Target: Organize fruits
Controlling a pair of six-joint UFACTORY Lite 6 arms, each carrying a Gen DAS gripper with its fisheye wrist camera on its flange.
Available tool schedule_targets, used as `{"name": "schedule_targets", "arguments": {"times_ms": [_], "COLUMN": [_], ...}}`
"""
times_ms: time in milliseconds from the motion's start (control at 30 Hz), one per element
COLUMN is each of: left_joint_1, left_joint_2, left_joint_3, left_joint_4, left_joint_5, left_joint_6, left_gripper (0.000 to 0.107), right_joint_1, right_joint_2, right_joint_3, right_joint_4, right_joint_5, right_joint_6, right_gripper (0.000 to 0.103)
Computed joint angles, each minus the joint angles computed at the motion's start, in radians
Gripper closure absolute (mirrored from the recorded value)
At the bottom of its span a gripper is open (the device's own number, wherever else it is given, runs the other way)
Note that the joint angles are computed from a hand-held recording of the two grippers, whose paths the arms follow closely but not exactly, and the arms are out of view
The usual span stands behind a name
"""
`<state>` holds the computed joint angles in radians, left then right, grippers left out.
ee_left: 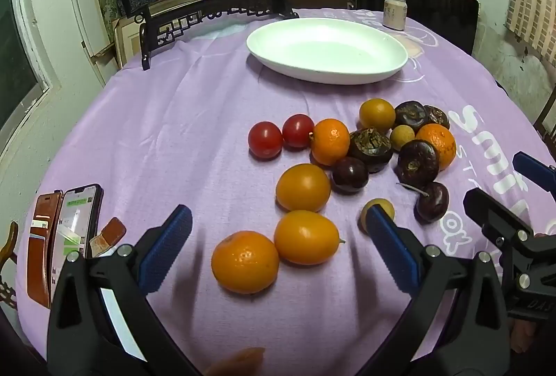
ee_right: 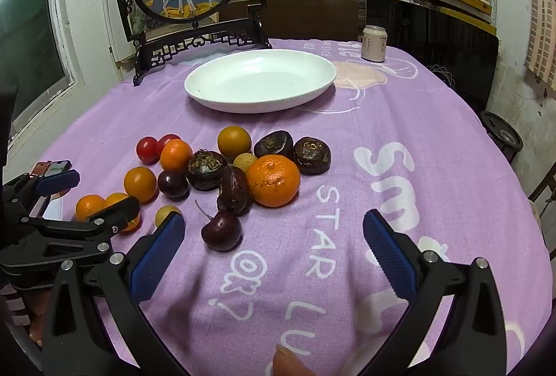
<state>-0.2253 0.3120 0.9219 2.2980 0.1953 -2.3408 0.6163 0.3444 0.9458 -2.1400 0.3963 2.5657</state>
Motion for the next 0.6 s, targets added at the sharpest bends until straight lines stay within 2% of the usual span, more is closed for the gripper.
{"name": "schedule_targets", "arguments": {"times_ms": [600], "left_joint_1": [0.002], "left_joint_2": [0.000], "left_joint_3": [0.000], "left_joint_4": [-0.003], "left_joint_5": [-0.004], "left_joint_6": [0.002], "left_gripper": [0.006], "right_joint_1": [-0.001], "right_joint_2": [0.000], "right_joint_3": [-0.003], "right_joint_4": [-0.009], "right_joint_5": [0.002], "right_joint_6": [0.010], "right_gripper": [0.001]}}
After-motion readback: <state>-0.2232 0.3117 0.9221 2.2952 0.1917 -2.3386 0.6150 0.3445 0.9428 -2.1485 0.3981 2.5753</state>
